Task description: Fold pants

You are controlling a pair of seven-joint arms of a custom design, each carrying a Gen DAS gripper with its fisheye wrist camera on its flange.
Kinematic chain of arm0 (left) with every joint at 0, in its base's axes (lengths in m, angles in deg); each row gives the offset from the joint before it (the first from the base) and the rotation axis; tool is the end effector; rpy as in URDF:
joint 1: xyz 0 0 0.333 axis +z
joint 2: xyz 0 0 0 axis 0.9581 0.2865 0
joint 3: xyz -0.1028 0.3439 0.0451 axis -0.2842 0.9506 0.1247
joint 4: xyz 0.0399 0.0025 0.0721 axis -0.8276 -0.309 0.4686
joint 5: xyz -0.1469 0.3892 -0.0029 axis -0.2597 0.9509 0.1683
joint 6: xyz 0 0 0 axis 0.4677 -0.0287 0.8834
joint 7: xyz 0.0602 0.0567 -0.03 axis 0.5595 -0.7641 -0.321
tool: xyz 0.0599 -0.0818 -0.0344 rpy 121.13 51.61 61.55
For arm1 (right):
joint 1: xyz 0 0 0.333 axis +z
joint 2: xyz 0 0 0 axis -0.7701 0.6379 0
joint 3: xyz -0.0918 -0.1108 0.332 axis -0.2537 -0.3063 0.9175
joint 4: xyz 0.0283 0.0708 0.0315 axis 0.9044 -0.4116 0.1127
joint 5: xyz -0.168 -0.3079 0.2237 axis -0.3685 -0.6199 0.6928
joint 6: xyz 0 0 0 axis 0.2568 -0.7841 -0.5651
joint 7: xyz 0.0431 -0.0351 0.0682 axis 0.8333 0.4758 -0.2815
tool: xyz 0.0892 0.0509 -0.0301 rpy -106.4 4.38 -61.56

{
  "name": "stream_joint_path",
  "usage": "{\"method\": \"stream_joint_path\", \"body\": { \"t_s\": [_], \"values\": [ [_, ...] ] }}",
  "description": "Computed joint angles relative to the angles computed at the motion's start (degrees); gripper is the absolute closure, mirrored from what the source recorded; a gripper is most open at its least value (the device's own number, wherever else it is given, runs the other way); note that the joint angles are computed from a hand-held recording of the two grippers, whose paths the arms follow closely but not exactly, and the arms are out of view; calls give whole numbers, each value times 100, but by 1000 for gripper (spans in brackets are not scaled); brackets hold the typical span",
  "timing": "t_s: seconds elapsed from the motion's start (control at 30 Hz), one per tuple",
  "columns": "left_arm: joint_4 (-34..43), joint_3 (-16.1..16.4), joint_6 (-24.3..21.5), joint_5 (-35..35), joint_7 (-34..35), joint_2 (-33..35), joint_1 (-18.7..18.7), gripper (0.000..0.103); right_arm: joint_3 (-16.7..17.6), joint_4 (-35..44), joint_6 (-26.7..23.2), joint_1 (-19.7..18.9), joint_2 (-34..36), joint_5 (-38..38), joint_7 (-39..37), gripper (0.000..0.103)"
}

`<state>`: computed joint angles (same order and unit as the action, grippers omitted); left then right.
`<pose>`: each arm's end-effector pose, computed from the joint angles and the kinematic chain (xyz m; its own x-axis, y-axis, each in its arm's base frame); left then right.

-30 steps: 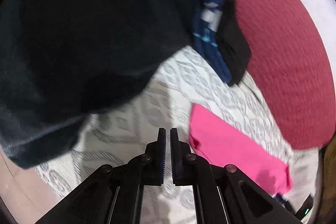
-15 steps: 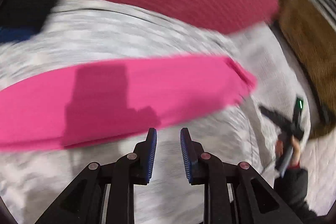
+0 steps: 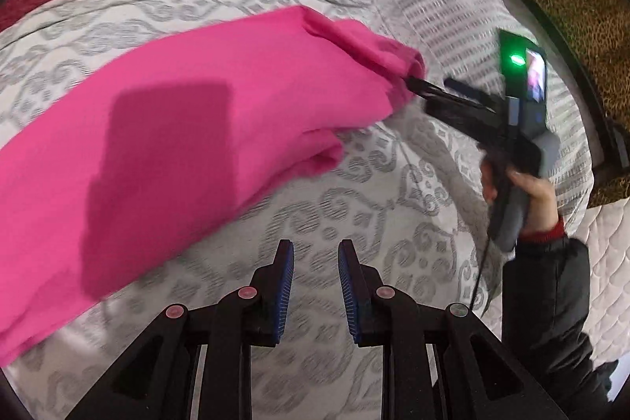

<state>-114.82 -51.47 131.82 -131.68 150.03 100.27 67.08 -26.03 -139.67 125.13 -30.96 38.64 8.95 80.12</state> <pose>0.5778 -0.2863 0.3560 -0.3229 -0.8117 0.4866 -0.9281 0.1709 -0.3307 0.6335 0.1569 0.3900 0.0498 -0.9671 0.2493 -0.7769 -0.1944 -0.5989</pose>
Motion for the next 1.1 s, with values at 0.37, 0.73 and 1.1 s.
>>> {"method": "stream_joint_path", "body": {
  "t_s": [0.37, 0.73, 1.1],
  "values": [
    [136, -231, 1263, 1270, -616, 421, -228, 66, 11, 882, -317, -150, 637, -1524, -436, 24],
    [541, 48, 933, 2931, -2026, 774, -496, 60, 1654, 1111, 288, -1898, 891, 3371, -3423, 23],
    [722, 186, 1120, 3913, -3038, 954, -526, 60, -131, 1508, -394, -259, 1050, 3194, -2286, 26]
  ]
}}
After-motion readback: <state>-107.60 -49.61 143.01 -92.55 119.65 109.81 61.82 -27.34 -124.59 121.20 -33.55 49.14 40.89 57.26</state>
